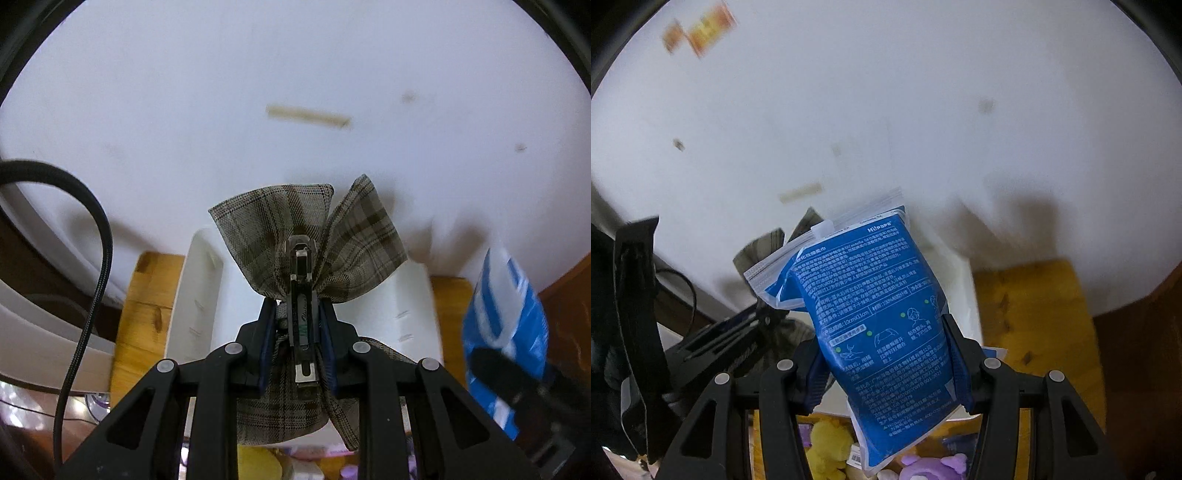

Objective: Organize objects
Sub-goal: 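Lift the bow and packet and carry both toward the white tray, then open both tools to drop the bow and packet into the tray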

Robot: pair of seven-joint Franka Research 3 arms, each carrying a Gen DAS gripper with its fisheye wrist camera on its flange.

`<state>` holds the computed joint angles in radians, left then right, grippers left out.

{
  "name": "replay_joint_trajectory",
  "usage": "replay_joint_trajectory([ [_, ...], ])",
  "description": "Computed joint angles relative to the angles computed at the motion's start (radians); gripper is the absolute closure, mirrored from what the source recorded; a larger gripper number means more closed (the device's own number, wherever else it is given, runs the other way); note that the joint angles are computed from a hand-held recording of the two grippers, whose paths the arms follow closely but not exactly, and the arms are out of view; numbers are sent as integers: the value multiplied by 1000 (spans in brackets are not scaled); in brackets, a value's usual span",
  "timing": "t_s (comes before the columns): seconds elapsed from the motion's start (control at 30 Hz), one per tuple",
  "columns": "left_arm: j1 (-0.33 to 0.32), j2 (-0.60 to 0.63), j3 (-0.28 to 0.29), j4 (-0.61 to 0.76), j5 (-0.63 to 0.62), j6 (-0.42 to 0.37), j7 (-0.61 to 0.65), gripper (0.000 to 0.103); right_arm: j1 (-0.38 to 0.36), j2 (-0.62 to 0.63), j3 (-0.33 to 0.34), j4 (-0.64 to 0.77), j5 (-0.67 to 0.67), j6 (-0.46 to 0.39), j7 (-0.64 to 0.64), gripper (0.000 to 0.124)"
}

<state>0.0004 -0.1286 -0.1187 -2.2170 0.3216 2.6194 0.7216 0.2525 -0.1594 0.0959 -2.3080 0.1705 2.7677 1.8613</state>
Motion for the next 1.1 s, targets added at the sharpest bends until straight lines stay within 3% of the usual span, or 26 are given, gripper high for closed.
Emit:
replay_joint_trajectory([
  [0.17,13,91,9,51,21,-4,-9,78,22,120,-13,51,75,-17,-50,68],
  [0.47,20,175,24,93,0,-26,16,71,38,259,-33,116,11,23,37,65],
  [0.5,19,178,25,96,13,-30,13,67,35,273,-29,126,38,25,16,64],
  [0.57,13,178,26,101,69,-50,-18,40,24,289,-20,136,108,36,-41,56],
  [0.63,6,166,29,93,164,-53,-90,35,25,281,-12,111,158,71,-74,47],
  [0.7,6,156,27,90,186,-53,-95,35,22,288,-11,115,193,88,-110,45],
  [0.8,12,144,25,86,102,-46,-41,35,31,274,-14,85,199,113,-121,45],
  [1.0,21,115,23,56,65,-26,-19,35,27,335,-34,174,146,98,-108,45],
  [1.1,23,82,24,32,44,-11,8,35,4,271,-23,114,220,89,-181,45],
])
